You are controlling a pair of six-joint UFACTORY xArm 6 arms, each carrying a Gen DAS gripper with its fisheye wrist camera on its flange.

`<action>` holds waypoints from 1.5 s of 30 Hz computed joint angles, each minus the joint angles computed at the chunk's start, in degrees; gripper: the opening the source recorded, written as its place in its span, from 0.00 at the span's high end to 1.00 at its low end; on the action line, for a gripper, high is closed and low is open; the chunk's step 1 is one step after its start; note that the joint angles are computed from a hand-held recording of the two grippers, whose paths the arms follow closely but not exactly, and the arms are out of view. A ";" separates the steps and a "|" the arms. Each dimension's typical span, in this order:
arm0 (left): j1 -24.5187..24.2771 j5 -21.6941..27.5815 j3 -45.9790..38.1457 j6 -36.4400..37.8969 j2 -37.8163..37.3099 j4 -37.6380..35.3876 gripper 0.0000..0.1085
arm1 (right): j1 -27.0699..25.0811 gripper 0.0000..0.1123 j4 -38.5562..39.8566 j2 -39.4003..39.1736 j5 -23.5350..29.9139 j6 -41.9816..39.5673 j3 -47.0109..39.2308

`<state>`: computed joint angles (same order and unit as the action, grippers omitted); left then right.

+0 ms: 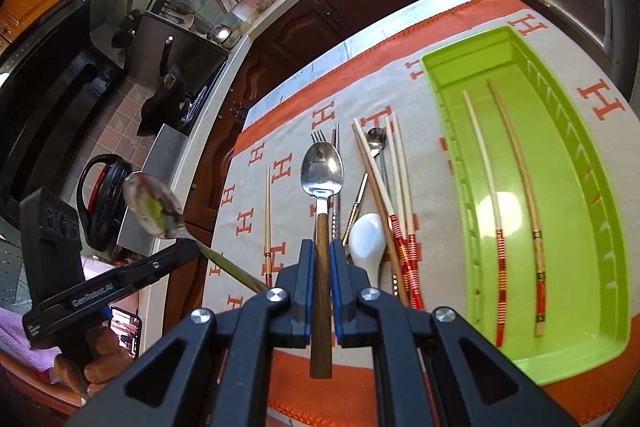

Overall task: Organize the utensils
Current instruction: 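Carry both spoons over the green tray and open both tools inside it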

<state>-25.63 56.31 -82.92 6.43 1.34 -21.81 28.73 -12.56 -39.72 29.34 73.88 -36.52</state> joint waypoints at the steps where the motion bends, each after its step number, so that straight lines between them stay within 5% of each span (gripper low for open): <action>1: -0.42 0.37 -0.07 0.23 -0.55 -0.42 1.00 | 0.02 0.94 -0.60 -0.81 0.34 0.65 0.38; 13: -9.26 -2.01 -1.86 -0.75 -5.39 1.99 1.00 | -2.10 0.94 -7.26 -16.80 8.42 7.64 7.07; 24: -16.41 5.06 -10.81 1.01 -1.88 -5.10 1.00 | -2.96 0.94 -9.68 -25.90 17.48 10.75 11.65; 34: -20.94 13.60 -21.99 -2.79 13.86 -4.87 1.00 | -7.17 0.94 -4.53 -26.63 16.21 5.67 15.42; 45: -21.95 10.20 -29.03 -5.29 23.14 3.32 1.00 | -11.88 0.90 0.55 -22.31 11.21 -1.78 16.14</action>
